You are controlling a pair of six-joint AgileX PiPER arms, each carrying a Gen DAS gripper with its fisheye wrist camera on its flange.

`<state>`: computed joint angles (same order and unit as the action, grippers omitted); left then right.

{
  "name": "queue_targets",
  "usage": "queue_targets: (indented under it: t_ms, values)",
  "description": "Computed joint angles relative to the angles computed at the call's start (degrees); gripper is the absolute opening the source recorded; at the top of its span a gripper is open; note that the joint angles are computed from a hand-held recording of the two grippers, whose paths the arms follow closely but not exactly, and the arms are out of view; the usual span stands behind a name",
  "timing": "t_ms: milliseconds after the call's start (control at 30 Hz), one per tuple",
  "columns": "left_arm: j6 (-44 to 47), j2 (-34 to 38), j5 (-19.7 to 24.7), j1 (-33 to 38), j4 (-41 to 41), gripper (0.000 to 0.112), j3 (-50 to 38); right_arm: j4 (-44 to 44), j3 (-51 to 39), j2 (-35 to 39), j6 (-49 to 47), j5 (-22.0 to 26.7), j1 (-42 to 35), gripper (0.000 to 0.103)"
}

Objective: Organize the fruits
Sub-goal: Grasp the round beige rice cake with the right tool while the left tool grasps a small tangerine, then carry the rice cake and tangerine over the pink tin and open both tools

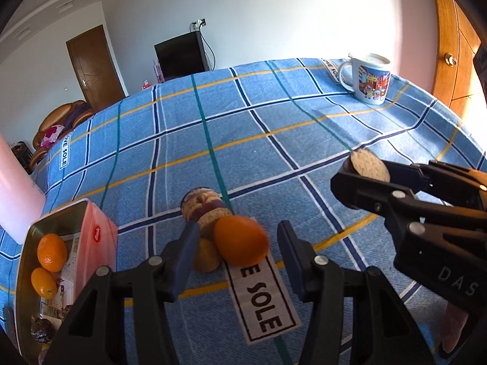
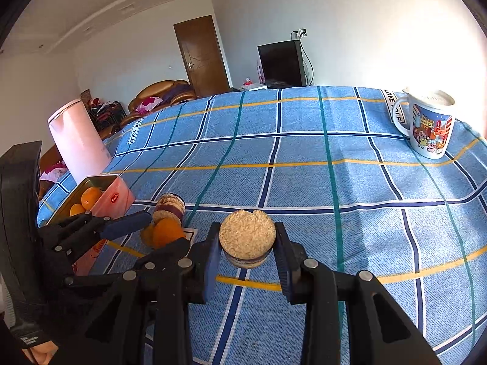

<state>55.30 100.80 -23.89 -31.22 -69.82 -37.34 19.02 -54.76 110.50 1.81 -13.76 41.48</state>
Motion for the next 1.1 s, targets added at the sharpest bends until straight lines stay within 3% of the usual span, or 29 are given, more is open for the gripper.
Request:
queue_targets:
  t_ms: [200, 267, 300, 500, 733, 867, 1100]
  values:
    - [13.58, 3.29, -2.61, -2.98, -11.36, 0.052, -4.53, -0.72, 0.08, 0.01, 0.81, -0.19, -0.21, 0.035]
    - [13.65, 3.25, -0.97, -1.78, -11.3, 0.042, -4.85, -1.75, 0.36, -0.1, 2.18, -0.5, -0.35, 0.035]
    - [12.37, 2.88, 0.01, -1.05, -10.0, 0.036, -4.44, -2.47, 0.49, -0.13, 3.04, -0.62, -0.49, 0.035]
    - [0.15, 0.48, 2.69, 0.81, 1.67, 0.035, -1.15, -1.23, 1.19, -0.57, 2.03, -1.58, -0.28, 0.035]
    - [-26.69, -4.76, 0.28, 2.7, 27.68, 0.035, 6.19, -2.1, 3.28, -1.62, 3.02, -4.92, 0.17, 0.035]
    - [-32.91, -6.28, -2.15, 3.01, 33.43, 0.035, 8.47, -2.44, 5.0, -2.47, 3.07, -7.85, 0.7, 0.035]
    - [-35.46, -7.87, -7.21, 1.7, 34.63, 0.035, 11.41, -2.62, 7.05, -3.46, 2.9, -11.36, 1.43, 0.035]
